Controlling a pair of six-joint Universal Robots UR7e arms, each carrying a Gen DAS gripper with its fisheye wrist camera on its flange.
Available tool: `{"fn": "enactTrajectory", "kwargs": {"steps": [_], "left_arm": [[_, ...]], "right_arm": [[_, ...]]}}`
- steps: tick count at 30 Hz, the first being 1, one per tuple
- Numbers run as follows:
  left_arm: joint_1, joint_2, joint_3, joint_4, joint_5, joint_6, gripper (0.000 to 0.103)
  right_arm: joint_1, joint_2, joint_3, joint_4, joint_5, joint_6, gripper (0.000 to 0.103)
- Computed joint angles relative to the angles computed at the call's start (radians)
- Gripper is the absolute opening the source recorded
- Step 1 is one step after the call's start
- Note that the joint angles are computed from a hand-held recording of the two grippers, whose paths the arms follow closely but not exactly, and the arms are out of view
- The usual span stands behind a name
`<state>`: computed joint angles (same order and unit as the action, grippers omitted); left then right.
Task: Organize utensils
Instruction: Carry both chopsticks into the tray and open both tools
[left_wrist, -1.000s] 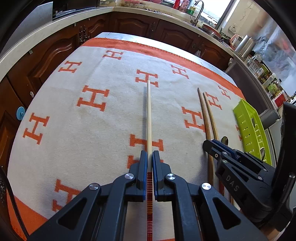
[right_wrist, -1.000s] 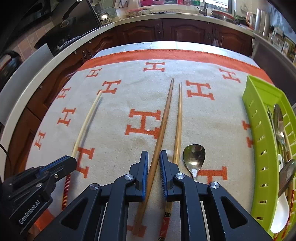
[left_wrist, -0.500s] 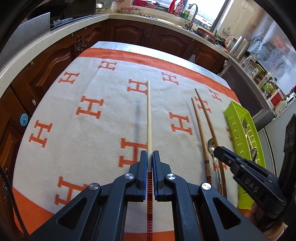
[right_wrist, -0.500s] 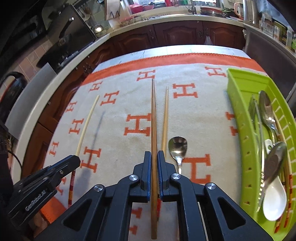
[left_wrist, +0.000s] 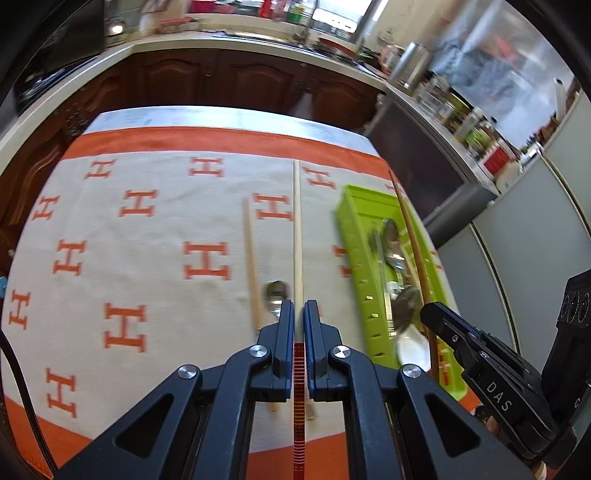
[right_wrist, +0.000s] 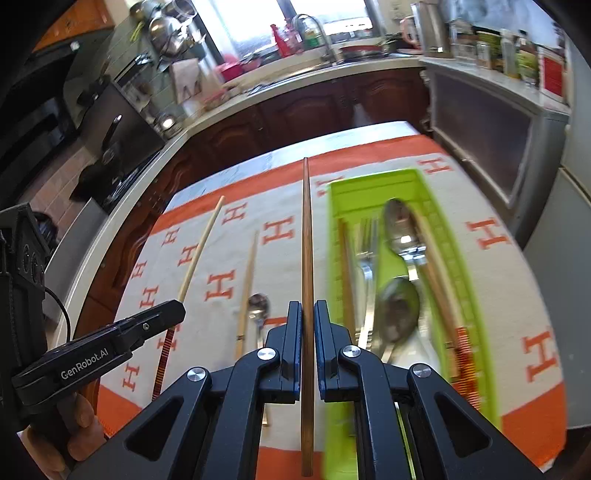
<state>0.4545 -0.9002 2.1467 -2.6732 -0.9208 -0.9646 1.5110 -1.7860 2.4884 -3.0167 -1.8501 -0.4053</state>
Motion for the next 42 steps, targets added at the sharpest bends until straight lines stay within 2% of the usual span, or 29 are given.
{"fn": "enactTrajectory", "kwargs": {"steps": [4,8,11,17,20,22,25,35,42], "left_arm": [[0.008,0.089,-0.097,-0.01,-0.065,0.03,0.003],[0.022,0.167,-0.182,-0.001,-0.11,0.044,0.003],[0.035,0.211,-0.233,0.016,-0.131,0.039,0.003],[0.058,0.267,-0.299,0.062,-0.152,0.029,0.003],[0.063,0.282,-0.313,0.08,-0.158,0.023,0.003],[0.061,0.285,-0.315,0.096,-0.155,0.02,0.008],[0.054,0.277,-0.31,0.116,-0.151,0.013,0.01],[0.023,0.202,-0.24,0.178,-0.097,-0.011,0.011],[0.024,0.161,-0.189,0.193,-0.097,-0.056,0.011]], "right_arm": [[-0.076,-0.083,-0.018,0.035,0.016,-0.068,0.006],[-0.138,-0.121,-0.041,0.074,0.02,-0.114,0.006],[-0.175,-0.119,-0.055,0.091,0.008,-0.157,0.006],[-0.234,-0.101,-0.065,0.111,0.03,-0.199,0.006],[-0.238,-0.063,-0.066,0.082,0.022,-0.196,0.006],[-0.252,-0.054,-0.078,0.096,0.035,-0.196,0.007],[-0.23,-0.008,-0.08,0.058,0.027,-0.167,0.008],[-0.234,-0.006,-0.077,0.071,0.044,-0.118,0.008],[-0.214,-0.012,-0.052,0.064,0.027,-0.112,0.008]]}}
